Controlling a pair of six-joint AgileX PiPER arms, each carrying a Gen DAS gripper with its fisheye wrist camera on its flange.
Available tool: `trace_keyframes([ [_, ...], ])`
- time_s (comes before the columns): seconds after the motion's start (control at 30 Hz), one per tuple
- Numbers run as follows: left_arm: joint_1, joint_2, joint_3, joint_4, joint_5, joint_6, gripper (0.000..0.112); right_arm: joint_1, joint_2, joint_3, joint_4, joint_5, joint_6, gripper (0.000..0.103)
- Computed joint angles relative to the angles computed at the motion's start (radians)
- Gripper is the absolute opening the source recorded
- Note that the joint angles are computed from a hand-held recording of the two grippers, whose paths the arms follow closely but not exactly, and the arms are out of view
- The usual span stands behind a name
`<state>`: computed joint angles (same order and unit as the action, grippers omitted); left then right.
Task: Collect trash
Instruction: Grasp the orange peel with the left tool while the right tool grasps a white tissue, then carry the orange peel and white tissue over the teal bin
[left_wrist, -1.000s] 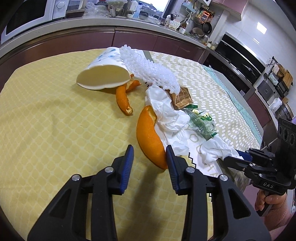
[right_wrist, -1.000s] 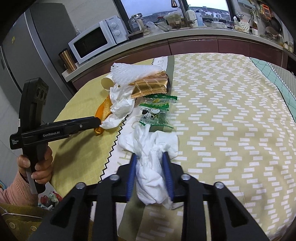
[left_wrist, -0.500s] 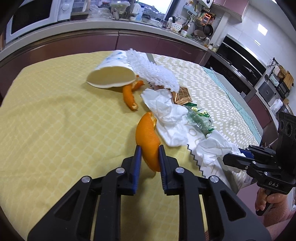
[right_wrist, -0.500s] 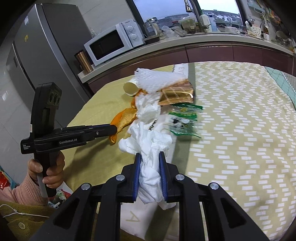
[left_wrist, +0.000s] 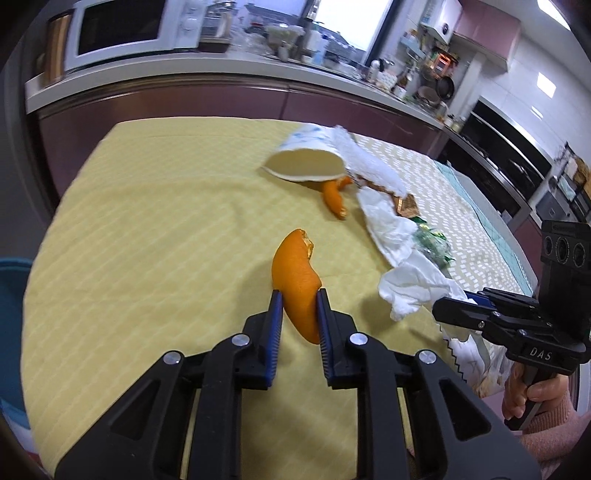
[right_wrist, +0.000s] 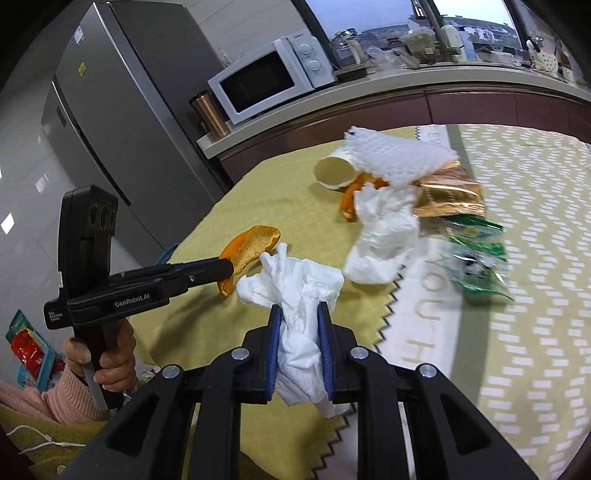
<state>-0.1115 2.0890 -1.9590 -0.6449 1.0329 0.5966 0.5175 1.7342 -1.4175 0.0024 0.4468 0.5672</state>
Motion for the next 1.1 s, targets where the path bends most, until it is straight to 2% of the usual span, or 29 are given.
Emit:
trace_keyframes([
  [0.13, 0.053, -0.035, 0.049, -0.015, -0.019, 0.016, 0.019, 0.012, 0.059, -0.089, 0.057, 0.020, -0.076, 0.018],
  [0.6, 0.179, -0.132, 0.161, -0.047, -0.057, 0.058, 0.019, 0.057, 0.234, -0.351, 0.152, 0.073, -0.187, 0.018],
  [1.1, 0.261, -0.181, 0.217, -0.054, -0.080, 0.064, 0.019, 0.080, 0.406, -0.654, 0.218, 0.195, -0.275, 0.018],
])
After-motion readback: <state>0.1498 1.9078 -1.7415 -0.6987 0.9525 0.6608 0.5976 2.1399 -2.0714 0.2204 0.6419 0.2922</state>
